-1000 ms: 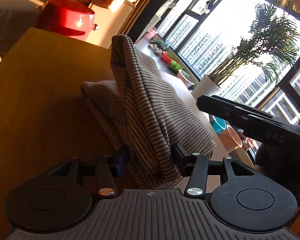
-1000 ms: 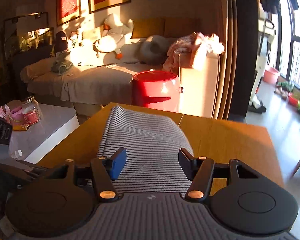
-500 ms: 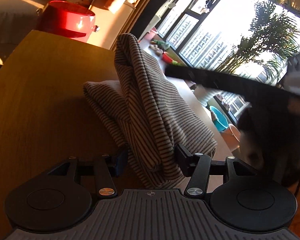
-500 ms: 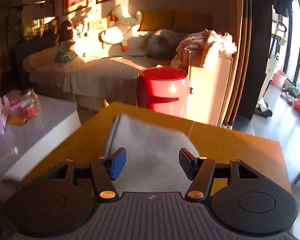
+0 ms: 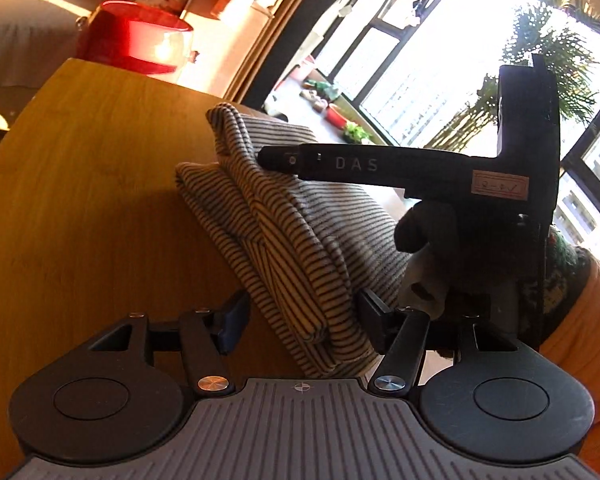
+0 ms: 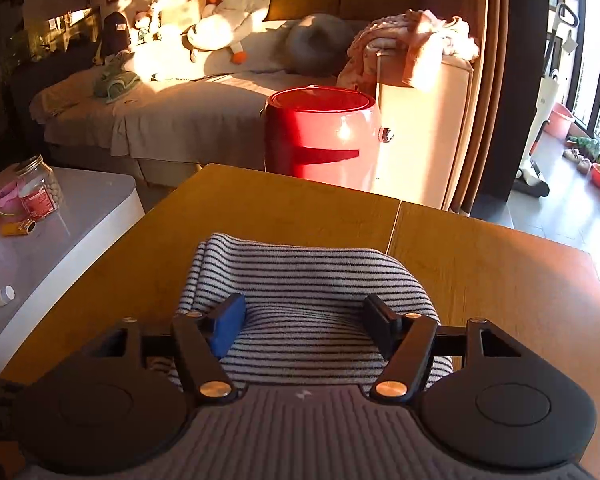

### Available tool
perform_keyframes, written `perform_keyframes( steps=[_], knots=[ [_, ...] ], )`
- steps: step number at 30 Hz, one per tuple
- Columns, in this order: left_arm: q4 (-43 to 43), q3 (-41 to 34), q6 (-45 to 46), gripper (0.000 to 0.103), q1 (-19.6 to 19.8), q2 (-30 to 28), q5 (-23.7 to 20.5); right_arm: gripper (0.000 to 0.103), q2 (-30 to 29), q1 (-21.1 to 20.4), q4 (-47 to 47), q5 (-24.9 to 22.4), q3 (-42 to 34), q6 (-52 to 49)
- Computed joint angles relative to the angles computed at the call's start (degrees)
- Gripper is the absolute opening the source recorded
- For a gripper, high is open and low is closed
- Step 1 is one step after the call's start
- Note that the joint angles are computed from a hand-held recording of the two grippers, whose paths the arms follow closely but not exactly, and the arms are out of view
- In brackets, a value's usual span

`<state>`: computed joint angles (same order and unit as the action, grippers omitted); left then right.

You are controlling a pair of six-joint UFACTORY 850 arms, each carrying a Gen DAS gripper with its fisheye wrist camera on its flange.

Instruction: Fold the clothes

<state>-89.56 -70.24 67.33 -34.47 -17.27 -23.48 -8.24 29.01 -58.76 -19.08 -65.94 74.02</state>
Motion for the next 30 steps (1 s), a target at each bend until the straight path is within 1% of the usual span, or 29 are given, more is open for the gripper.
perform_keyframes(
  steps=[4, 6, 7, 8, 9, 10, 11, 12, 13, 15, 16, 17, 18, 19, 20, 21, 23, 25, 27, 28, 30],
  knots=[
    [-0.94, 0.42, 0.67, 0.067, 0.57, 0.3, -0.72, 0.066, 0.91, 1.43, -6.11, -2.29, 0.54, 5.95],
    [-3.62, 1.59, 2.53, 0.074, 1.28, 1.25, -0.48, 0.066, 2.65, 3.43, -12.12, -5.48, 2.14, 9.81],
    [-5.0, 2.24, 3.19, 0.074, 1.69, 1.82, 0.42, 0.066, 3.63, 4.65, -15.04, -7.52, 3.1, 11.31],
    [-6.24, 2.76, 3.4, 0.071, 2.18, 2.27, 1.39, 0.066, 4.8, 6.0, -17.54, -9.41, 4.3, 12.47],
    [-7.23, 3.16, 3.03, 0.068, 2.67, 2.63, 2.56, 0.069, 6.26, 7.56, -19.69, -11.05, 5.88, 13.44],
    [-8.29, 3.42, 2.5, 0.068, 3.25, 2.79, 3.25, 0.073, 7.68, 9.0, -21.23, -11.99, 7.45, 14.03],
    [-9.0, 3.5, 1.66, 0.064, 3.84, 2.72, 3.16, 0.079, 9.06, 10.18, -22.15, -11.73, 9.05, 14.36],
    [-9.51, 3.51, 0.64, 0.061, 4.42, 2.61, 2.96, 0.082, 10.4, 11.41, -23.01, -11.52, 10.59, 14.65],
    [-9.66, 3.28, 0.01, 0.06, 4.68, 2.34, 2.58, 0.083, 11.34, 12.52, -23.2, -11.21, 11.81, 14.43],
    [-9.23, 2.68, -1.05, 0.055, 4.79, 1.73, 1.78, 0.083, 10.5, 13.93, -21.65, -11.71, 12.25, 12.13],
    [-8.62, 2.34, -1.54, 0.054, 4.66, 1.41, 1.39, 0.083, 9.71, 14.54, -20.87, -12.31, 12.18, 10.91],
    [-7.75, 2.1, -2.29, 0.053, 4.54, 1.16, 0.66, 0.083, 8.9, 15.07, -21.44, -13.37, 12.22, 10.85],
    [-6.89, 1.88, -3.04, 0.052, 4.42, 0.92, -0.13, 0.083, 8.08, 15.44, -23.99, -15.19, 12.45, 12.48],
    [-6.2, 1.81, -3.67, 0.052, 4.42, 0.75, -1.05, 0.08, 7.23, 15.8, -26.32, -17.06, 12.66, 13.9],
    [-5.86, 1.75, -4.15, 0.052, 4.51, 0.52, -2.03, 0.072, 7.08, 15.78, -28.48, -17.58, 13.11, 15.94],
    [-5.87, 1.81, -4.44, 0.052, 4.59, 0.37, -3.06, 0.052, 8.28, 15.19, -30.22, -15.98, 13.89, 19.25],
    [-6.24, 1.35, -4.42, 0.052, 4.9, -0.58, -5.84, 0.03, 11.33, 14.15, -31.5, -14.04, 14.86, 24.05],
    [-5.8, 0.09, -4.64, 0.052, 4.53, -1.94, -7.57, 0.028, 14.69, 13.33, -32.99, -13.77, 15.82, 27.28],
    [-4.35, -1.36, -5.05, 0.052, 3.76, -3.31, -8.24, 0.027, 17.88, 12.75, -34.04, -13.81, 16.58, 27.06],
    [-3.24, -2.44, -5.59, 0.052, 3.34, -4.28, -8.36, 0.027, 18.78, 12.61, -32.88, -13.12, 16.66, 24.45],
    [-1.94, -3.4, -6.47, 0.052, 2.78, -5.06, -7.46, 0.026, 19.51, 12.34, -28.41, -10.24, 16.79, 17.38]
  ],
)
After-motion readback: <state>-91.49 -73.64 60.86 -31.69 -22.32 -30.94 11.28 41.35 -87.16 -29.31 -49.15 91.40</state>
